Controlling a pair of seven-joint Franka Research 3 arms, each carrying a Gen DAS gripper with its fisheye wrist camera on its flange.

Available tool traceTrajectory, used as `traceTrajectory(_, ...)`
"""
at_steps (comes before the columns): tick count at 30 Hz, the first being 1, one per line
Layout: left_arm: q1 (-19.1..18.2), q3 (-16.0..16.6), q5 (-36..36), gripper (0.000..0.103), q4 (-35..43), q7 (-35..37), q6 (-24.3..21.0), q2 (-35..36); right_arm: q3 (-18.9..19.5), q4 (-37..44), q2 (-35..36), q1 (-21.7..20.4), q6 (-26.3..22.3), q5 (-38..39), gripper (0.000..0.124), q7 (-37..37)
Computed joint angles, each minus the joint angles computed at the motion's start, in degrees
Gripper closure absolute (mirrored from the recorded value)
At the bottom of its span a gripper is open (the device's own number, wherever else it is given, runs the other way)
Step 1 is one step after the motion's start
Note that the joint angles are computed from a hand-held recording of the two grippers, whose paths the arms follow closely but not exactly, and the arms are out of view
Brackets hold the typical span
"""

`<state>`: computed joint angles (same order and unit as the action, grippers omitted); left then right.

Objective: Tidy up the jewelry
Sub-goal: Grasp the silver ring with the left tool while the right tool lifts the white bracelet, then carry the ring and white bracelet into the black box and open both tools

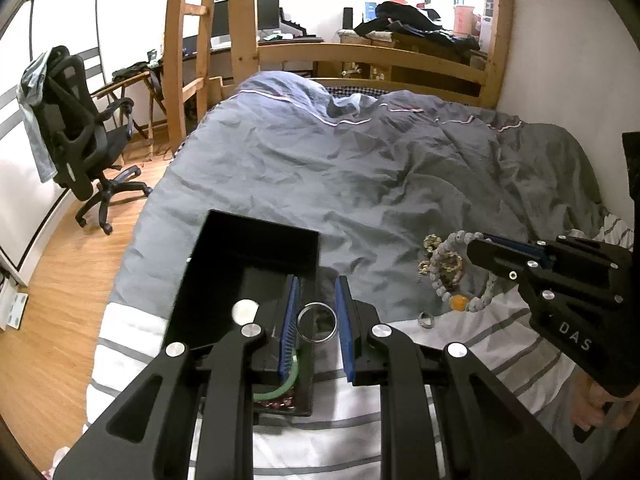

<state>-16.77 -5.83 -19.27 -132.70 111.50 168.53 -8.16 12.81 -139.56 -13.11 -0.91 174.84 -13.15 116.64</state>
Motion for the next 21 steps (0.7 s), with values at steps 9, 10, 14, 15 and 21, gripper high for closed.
traceTrajectory(9, 1.93, 1.03, -0.63, 0.084, 1.09, -0.41, -1.52, 0.17, 0.70, 4.30, 3.11, 1.77, -1.64, -4.31, 0.115, 3.08)
traceTrajectory(10, 2.12, 1.05, -0.75, 0.084, 1.12, -0.35, -1.58, 0.10, 0.56, 4.89, 3.54, 2.22, -1.86, -4.84, 0.115, 3.43)
traceTrajectory(14, 2.65, 1.66, -2.09, 0.084, 1.60, 0.72, -1.98, 0.16, -0.47, 6.59, 4.64, 4.03, -2.62, -6.90, 0.115, 4.86)
traceTrajectory(15, 2.87, 1.91, -2.67, 0.084, 1.87, 1.09, -2.17, 0.25, -0.82, 7.02, 4.92, 4.53, -2.80, -7.18, 0.115, 5.07)
traceTrajectory(21, 4.20, 2.34, -7.19, 0.084, 3.31, 3.44, -4.07, 1.20, -2.97, 10.33, 7.38, 7.71, -3.48, -8.06, 0.115, 5.88)
